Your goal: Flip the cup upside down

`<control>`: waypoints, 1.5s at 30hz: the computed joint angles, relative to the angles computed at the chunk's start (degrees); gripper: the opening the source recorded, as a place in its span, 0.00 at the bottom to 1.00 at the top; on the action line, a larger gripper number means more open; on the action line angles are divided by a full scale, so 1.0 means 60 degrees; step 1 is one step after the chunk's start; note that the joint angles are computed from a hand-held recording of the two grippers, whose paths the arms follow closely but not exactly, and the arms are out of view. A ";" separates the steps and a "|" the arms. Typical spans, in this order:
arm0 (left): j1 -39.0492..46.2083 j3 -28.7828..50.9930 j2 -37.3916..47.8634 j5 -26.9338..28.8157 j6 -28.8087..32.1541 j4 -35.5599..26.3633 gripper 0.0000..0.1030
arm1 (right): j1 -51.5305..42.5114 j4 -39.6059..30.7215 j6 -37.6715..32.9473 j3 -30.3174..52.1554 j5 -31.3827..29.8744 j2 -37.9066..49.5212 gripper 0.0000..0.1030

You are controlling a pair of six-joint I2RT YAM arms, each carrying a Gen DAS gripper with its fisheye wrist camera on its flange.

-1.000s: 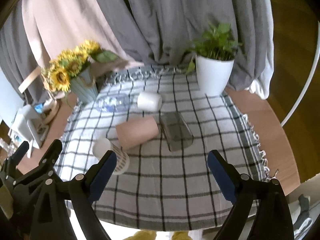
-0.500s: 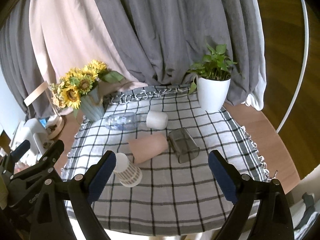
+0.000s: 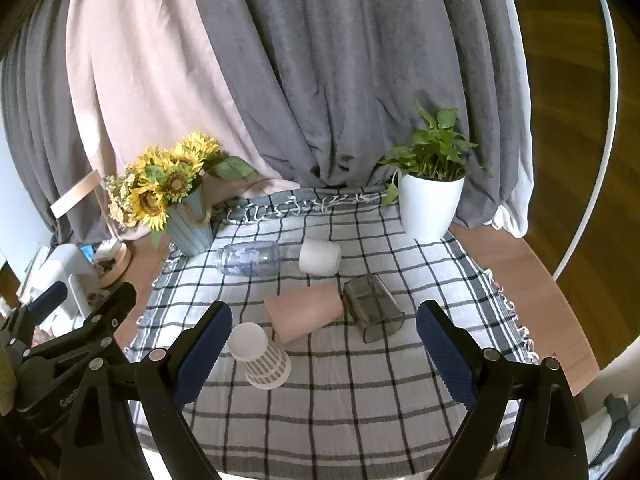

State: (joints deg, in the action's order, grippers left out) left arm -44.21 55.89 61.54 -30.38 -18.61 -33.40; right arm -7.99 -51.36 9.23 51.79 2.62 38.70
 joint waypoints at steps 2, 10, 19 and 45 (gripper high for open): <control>0.0048 -0.0010 0.0027 0.0048 -0.0010 0.0025 1.00 | 0.0041 0.0040 0.0023 -0.0011 0.0019 0.0040 0.91; 0.0101 -0.0084 0.0066 0.0033 -0.0154 0.0036 1.00 | -0.0016 0.0119 -0.0009 -0.0028 -0.0092 0.0200 0.91; 0.0182 -0.0141 0.0018 0.0088 -0.0123 0.0069 1.00 | 0.0083 0.0136 0.0047 -0.0076 -0.0016 0.0187 0.91; 0.0254 -0.0065 0.0163 0.0161 -0.0097 0.0144 1.00 | 0.0112 0.0159 0.0049 -0.0038 -0.0005 0.0256 0.91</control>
State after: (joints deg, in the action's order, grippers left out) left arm -42.68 55.50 62.52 -29.41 -19.19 -32.54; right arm -7.32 -50.41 9.53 51.57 2.59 40.24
